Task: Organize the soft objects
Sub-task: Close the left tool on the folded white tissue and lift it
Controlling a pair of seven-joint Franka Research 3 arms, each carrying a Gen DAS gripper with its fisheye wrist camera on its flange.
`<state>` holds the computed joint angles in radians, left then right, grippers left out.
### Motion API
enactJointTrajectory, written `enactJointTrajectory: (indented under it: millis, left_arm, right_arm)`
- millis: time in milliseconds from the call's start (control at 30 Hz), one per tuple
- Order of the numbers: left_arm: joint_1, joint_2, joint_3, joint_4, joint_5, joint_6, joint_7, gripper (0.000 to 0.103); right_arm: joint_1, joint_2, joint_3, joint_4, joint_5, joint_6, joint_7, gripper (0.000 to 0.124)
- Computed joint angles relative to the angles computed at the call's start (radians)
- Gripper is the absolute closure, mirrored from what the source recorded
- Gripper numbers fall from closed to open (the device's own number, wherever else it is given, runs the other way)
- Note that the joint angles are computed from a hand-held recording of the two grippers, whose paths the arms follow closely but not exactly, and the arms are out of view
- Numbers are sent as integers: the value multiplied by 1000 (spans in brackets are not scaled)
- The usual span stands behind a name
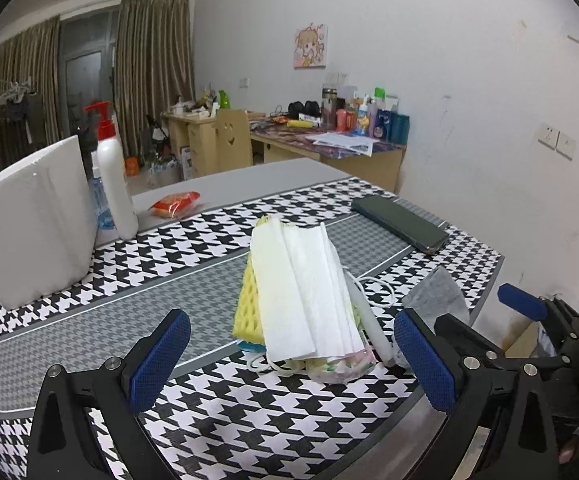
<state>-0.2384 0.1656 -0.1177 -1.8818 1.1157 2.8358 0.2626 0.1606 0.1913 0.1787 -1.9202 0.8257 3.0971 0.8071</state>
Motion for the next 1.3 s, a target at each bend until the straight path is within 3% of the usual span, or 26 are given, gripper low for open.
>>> enactJointTrajectory:
  millis: [333, 767, 833, 967, 1133, 1300]
  left_arm:
    - [-18, 71, 0, 67, -132, -23, 136, 20]
    - [-44, 143, 3, 146, -303, -72, 318, 36]
    - [-51, 150, 7, 154, -319, -87, 330, 49]
    - [-63, 157, 19, 161, -322, -103, 338, 55]
    - [-61, 165, 15, 170, -343, -121, 373, 81]
    - [-57, 159, 18, 156, -349, -100, 386, 92]
  right_arm:
    - [-13, 28, -10, 26, 0, -34, 6, 22]
    - [-25, 38, -15, 28, -6, -50, 14, 22]
    - [-27, 36, -19, 26, -7, -51, 21, 22]
    - [-32, 38, -21, 28, -7, -52, 30, 22]
    - [-40, 43, -13, 35, 4, -54, 17, 22]
    - [-34, 51, -19, 45, -10, -62, 33, 22]
